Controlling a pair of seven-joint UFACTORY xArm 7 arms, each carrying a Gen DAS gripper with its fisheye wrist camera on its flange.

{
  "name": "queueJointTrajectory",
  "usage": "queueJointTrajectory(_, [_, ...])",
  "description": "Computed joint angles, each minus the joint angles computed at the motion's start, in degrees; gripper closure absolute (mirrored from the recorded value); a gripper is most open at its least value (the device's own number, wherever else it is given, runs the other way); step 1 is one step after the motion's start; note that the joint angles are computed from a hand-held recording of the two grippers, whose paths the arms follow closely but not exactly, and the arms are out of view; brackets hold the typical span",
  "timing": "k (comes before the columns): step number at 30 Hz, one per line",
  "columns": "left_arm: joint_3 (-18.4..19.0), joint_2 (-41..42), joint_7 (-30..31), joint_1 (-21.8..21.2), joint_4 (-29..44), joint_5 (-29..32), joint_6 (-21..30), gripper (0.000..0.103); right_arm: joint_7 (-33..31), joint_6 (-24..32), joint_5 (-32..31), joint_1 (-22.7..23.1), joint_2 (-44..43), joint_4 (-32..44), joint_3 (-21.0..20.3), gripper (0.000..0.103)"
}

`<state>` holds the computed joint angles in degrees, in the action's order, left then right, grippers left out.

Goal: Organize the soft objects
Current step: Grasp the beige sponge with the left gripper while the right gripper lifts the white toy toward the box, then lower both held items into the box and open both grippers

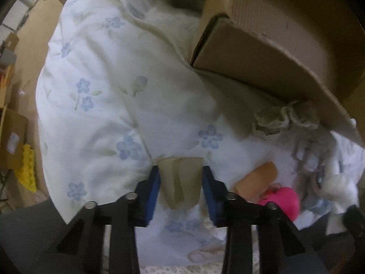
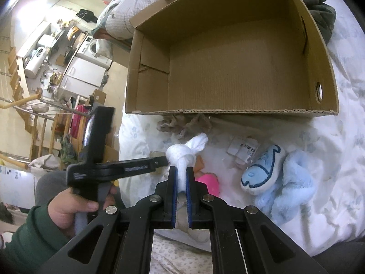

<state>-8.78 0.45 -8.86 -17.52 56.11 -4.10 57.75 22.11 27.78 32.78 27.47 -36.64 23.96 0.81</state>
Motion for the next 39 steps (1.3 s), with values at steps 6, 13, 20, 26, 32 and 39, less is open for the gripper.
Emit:
queueJointTrajectory(6, [0.07,-3.30,2.43,0.08,-1.94,-0.61,-2.12,0.094,0.41,0.19,-0.88,-0.36,-1.96,-1.21,0.26,0.095])
queueJointTrajectory(13, [1.24,-11.46,6.56,0.71,-4.22,-5.00,-2.57,0.094,2.20,0.58,-1.79,-0.46,-5.01,-2.20,0.48,0.095])
queueJointTrajectory(20, [0.10,-15.64,8.13,-0.59,-2.01,-5.83,-4.44,0.094,4.40,2.07,-5.62,-2.86,-7.93,-0.28,1.22,0.095])
queueJointTrajectory(26, [-1.69,-13.86,6.63,-2.38,3.03,-3.96,-6.25,0.094,4.61,2.59,-10.25,-6.33,-8.32,2.75,0.82,0.095])
queueJointTrajectory(32, [-2.66,-6.11,6.41,-3.24,9.81,0.18,-11.17,0.094,2.05,1.52,-14.56,-9.84,-5.14,5.10,0.44,0.095])
queueJointTrajectory(39, [-2.36,-0.05,5.07,-3.87,10.61,2.99,-18.91,0.094,7.82,-1.29,-18.99,-15.29,-0.86,3.20,3.94,0.095])
